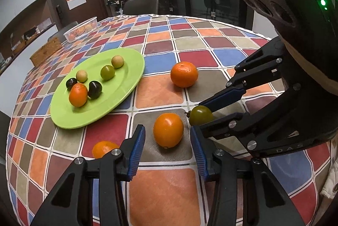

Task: Organize fruits
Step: 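Close the left tool on the orange while the right tool grips the green fruit, then carry the orange onto the plate with the left tool while the right carries the green fruit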

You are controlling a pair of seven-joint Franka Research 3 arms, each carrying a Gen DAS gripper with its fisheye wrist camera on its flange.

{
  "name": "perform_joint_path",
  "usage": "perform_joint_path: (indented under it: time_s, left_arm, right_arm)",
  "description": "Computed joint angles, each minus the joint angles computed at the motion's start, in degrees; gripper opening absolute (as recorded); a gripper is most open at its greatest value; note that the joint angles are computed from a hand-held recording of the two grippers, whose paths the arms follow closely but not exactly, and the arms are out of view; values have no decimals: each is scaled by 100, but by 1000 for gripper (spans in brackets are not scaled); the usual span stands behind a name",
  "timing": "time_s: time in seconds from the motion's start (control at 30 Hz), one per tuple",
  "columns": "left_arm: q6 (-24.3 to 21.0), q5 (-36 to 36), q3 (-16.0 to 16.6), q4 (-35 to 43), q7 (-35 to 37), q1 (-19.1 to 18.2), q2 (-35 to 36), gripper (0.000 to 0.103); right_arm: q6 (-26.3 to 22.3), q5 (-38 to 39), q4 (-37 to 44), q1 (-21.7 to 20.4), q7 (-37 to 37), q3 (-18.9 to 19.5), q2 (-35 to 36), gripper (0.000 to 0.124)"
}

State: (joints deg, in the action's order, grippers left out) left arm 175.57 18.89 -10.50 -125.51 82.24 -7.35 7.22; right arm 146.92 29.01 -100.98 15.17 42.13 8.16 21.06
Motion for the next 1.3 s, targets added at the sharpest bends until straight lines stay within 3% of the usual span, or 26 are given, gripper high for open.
perform_joint_path:
  time_s: [0.23,0.33,0.57,0.87,1.3]
  left_arm:
    - [-233,121,74,259,-268,-84,185,36]
    - [-313,-167,-48,314,-183,22,234,32]
    - [-278,-120,41,270,-558,-75,171,32]
    - [-207,1097,389,98,-2194,-344,-188,31]
    - [-286,2781,263,130,-4283,-84,-607,31]
  right_arm:
    - [73,123,-86,-61,39,-17,-75,27]
    - [112,165,-83,-72,74,-18,-75,27]
    - [105,366,-85,-147,0,30,-93,27]
    - [102,865,-172,-260,-323,94,-278,27]
    - [90,1664,-167,-300,-960,112,-517,27]
